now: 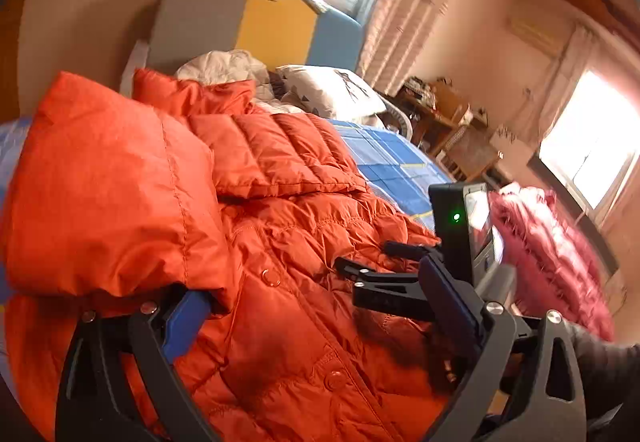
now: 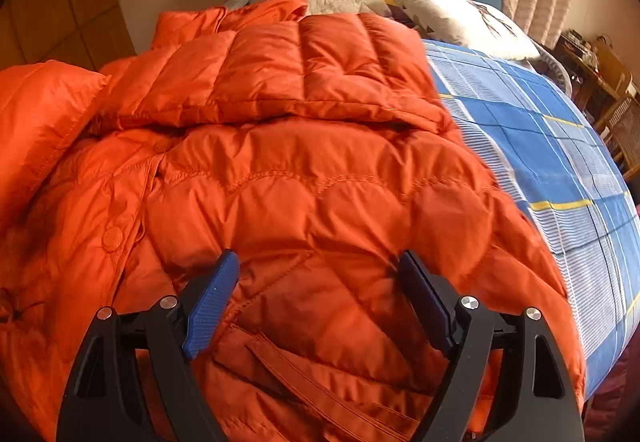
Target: Fold large clothes
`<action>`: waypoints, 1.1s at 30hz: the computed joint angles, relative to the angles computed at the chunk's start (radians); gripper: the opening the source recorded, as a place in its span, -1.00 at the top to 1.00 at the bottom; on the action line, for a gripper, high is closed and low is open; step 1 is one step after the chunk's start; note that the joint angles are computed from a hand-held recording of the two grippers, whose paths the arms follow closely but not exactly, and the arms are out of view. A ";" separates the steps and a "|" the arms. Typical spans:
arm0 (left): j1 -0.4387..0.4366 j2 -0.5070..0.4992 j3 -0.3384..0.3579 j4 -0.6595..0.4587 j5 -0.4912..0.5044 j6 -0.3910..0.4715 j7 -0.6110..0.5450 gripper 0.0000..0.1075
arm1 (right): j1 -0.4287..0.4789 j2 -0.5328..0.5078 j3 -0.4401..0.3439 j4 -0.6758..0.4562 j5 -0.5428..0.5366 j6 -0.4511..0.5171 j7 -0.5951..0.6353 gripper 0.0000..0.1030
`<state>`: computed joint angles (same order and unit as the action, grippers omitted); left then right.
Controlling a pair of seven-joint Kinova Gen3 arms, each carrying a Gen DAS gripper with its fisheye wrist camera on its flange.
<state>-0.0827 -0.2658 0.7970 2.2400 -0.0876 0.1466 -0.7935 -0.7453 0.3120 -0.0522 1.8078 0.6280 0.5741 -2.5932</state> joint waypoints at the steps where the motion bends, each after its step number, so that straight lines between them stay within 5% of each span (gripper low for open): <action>1: -0.037 -0.004 0.041 -0.027 -0.032 0.041 0.007 -0.83 | 0.001 -0.012 0.005 0.012 0.003 -0.004 -0.010 -0.58; 8: -0.063 -0.076 0.062 -0.057 -0.069 0.178 0.077 -0.88 | 0.038 -0.072 -0.006 0.083 0.012 -0.042 -0.055 -0.51; 13: 0.066 -0.089 -0.023 0.009 -0.002 0.175 0.032 -0.88 | 0.047 -0.078 -0.019 0.098 0.018 -0.055 -0.070 -0.40; 19: 0.116 -0.208 -0.007 0.071 -0.014 0.137 0.108 -0.88 | 0.082 -0.116 -0.054 0.116 -0.054 -0.140 0.027 -0.36; 25: 0.196 -0.342 -0.067 0.118 0.100 0.185 0.098 -0.88 | 0.081 -0.145 -0.072 0.130 -0.165 -0.196 0.178 -0.36; 28: 0.200 -0.412 -0.088 0.150 0.152 0.244 0.119 -0.88 | 0.153 -0.164 -0.174 0.157 -0.261 -0.269 0.300 -0.36; 33: 0.151 -0.523 -0.112 0.188 0.234 0.344 0.119 -0.88 | 0.048 -0.145 -0.181 0.159 -0.326 -0.341 0.417 -0.37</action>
<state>0.0685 -0.7889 0.6846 2.4281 0.1465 0.4903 -0.6747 -0.6972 0.1665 -0.2334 1.9670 0.3023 0.2335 -2.1764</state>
